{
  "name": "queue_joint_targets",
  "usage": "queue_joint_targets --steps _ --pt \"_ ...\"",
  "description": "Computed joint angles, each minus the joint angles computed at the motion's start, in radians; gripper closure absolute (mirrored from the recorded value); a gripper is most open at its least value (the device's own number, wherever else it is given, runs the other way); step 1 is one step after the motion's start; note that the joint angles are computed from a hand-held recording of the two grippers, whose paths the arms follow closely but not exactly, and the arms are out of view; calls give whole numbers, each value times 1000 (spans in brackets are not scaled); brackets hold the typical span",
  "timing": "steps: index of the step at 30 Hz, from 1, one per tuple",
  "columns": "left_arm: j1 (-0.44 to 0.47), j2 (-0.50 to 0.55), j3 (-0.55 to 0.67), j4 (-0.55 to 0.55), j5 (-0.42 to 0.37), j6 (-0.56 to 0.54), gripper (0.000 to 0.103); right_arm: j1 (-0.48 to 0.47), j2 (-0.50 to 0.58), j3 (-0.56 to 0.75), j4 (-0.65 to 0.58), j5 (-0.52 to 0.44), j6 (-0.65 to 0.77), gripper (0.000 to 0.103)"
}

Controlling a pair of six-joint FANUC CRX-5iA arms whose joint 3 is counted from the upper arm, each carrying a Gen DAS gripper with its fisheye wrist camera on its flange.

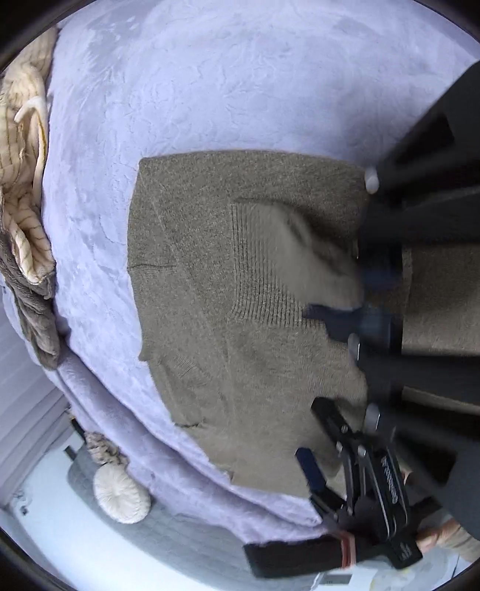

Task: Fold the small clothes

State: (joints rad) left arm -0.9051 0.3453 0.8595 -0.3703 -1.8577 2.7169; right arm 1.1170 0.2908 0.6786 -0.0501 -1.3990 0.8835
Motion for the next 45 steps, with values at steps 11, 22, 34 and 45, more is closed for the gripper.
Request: queue_joint_targets --steps 11,22,34,45 --pt "26 -89 -157 39 31 55 6 38 -63 -136 153 38 -63 95" --pt "56 -175 -251 17 0 65 6 154 -63 -159 494 -7 -152 30" --pt "-11 -211 -258 -21 -30 72 5 167 151 164 329 -245 13 29" --pt "-47 -226 -273 -14 -54 73 5 196 217 261 272 -348 -34 23"
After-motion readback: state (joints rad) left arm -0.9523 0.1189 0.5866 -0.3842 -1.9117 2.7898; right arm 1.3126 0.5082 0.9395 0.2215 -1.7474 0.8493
